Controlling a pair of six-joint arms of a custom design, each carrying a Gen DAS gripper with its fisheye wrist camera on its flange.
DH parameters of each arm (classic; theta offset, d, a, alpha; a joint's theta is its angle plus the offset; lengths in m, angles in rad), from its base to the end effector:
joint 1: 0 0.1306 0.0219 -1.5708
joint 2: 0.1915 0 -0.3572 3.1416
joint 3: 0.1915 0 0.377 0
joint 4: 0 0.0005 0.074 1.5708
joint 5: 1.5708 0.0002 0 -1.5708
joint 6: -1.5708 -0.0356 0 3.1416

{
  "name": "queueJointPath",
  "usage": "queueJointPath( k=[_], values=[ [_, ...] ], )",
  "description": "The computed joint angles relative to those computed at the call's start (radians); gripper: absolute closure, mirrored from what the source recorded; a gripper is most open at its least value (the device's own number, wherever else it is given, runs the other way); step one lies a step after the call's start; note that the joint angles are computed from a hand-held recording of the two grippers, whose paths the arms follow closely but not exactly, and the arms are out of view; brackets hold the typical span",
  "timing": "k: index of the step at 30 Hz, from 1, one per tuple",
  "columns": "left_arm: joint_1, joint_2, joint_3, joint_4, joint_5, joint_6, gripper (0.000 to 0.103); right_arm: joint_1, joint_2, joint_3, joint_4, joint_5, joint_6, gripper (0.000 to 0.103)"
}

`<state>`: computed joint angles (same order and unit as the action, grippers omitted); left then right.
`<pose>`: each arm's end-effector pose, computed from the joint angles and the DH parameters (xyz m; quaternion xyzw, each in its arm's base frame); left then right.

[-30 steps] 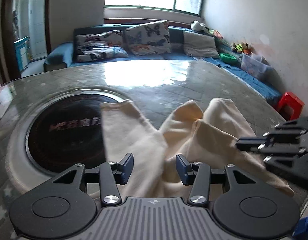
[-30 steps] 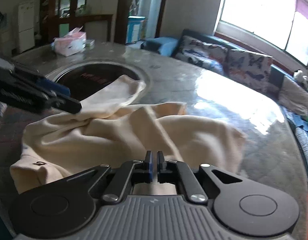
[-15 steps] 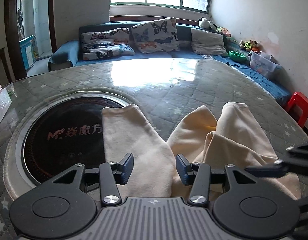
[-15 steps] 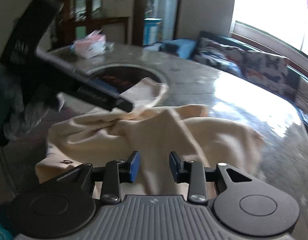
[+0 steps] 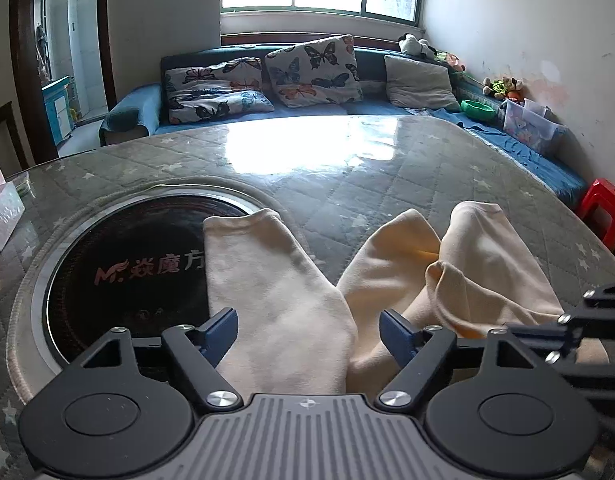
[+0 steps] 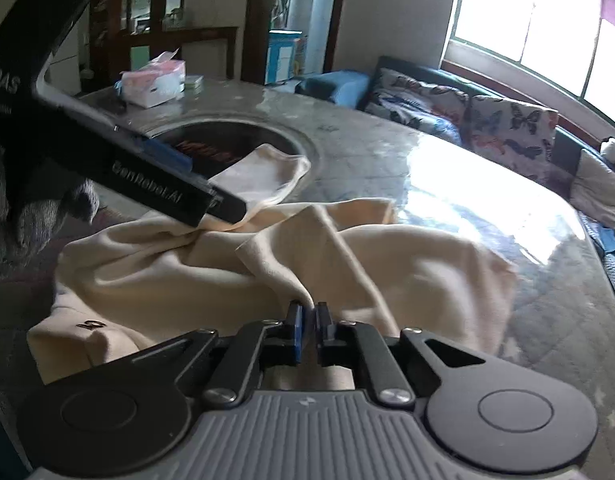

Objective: Fold clothes

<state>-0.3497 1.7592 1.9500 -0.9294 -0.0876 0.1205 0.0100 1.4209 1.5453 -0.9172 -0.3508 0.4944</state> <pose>0.5696 -0.2049 0.4600 0.0869 0.9098 -0.0551 0.4020 0.4860 0.0166 0.4576 -0.2914 0.8658 0.0672 0.4013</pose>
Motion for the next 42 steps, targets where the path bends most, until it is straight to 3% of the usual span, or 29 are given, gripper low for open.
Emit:
queueJointPath(
  k=[12,21,29,34,36,40,42],
  values=[
    [-0.014,0.043,0.055,-0.002,-0.008,-0.028,0.026,-0.096,-0.037,-0.012,0.045,0.035,-0.067,0.1],
    [-0.048,0.05,0.059,0.006,-0.052,-0.093,0.025,-0.187,-0.065,-0.039,0.071,0.098,-0.127,0.1],
    [-0.056,0.054,0.061,0.005,-0.051,-0.104,0.024,-0.278,-0.095,-0.077,0.053,0.169,-0.161,0.099],
    [-0.059,0.064,0.076,-0.005,-0.057,-0.087,0.025,-0.289,-0.093,-0.071,0.041,0.144,-0.171,0.087],
    [-0.06,0.066,0.079,-0.009,-0.062,-0.084,0.025,-0.278,-0.088,-0.061,0.038,0.118,-0.169,0.066],
    [-0.06,0.065,0.078,-0.013,-0.068,-0.086,0.025,-0.236,-0.068,-0.038,0.027,0.088,-0.156,0.059],
    [-0.059,0.066,0.079,-0.015,-0.07,-0.081,0.024,-0.212,-0.049,-0.021,0.016,0.084,-0.151,0.049]
  ],
)
